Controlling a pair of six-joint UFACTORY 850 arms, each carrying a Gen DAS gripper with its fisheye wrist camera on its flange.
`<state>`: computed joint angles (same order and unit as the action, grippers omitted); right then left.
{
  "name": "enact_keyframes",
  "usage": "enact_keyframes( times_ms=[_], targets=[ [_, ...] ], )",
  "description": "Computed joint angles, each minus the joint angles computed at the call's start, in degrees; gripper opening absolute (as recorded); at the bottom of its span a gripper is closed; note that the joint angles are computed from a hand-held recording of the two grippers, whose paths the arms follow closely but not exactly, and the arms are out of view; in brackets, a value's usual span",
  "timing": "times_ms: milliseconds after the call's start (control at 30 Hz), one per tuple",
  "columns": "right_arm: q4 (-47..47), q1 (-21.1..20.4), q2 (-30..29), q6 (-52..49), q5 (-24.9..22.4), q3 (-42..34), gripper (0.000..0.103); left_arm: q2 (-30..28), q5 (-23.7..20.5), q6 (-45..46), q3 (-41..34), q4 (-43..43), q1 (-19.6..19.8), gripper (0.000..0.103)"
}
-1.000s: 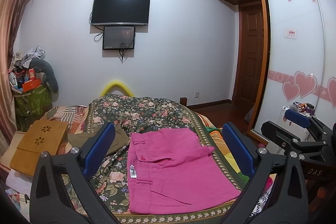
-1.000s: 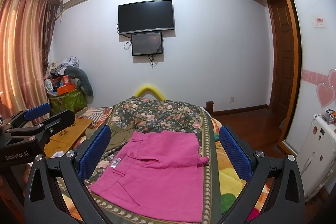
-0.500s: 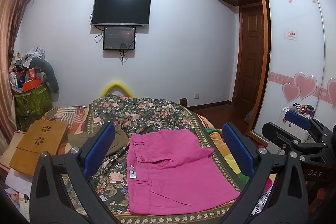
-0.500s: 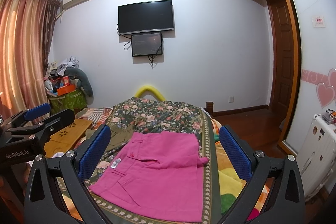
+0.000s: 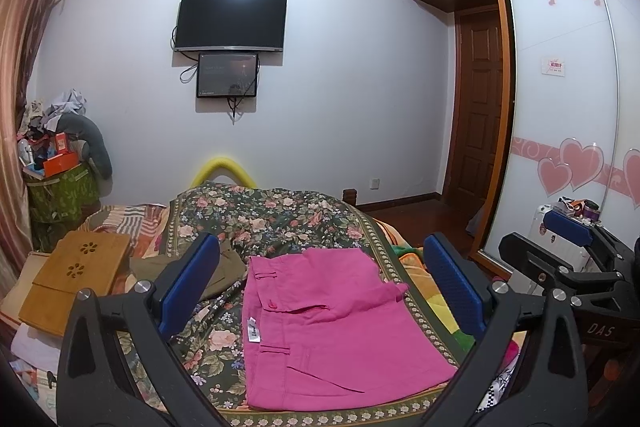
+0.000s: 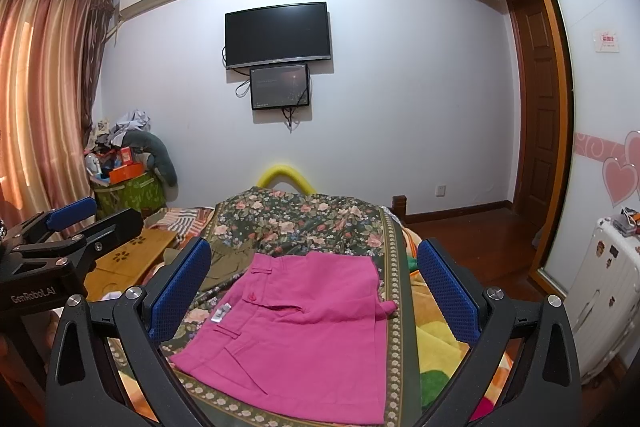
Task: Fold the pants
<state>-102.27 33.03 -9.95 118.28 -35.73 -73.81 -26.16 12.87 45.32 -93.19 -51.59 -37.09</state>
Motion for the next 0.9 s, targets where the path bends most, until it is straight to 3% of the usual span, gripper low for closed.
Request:
enact_keyframes(
  times_ms=[900],
  targets=[
    [1.2, -0.1, -0.7, -1.2, 0.5, -0.7, 0.102, -1.0, -1.1, 4.2, -1.4, -4.4, 0.1, 0.103]
  ],
)
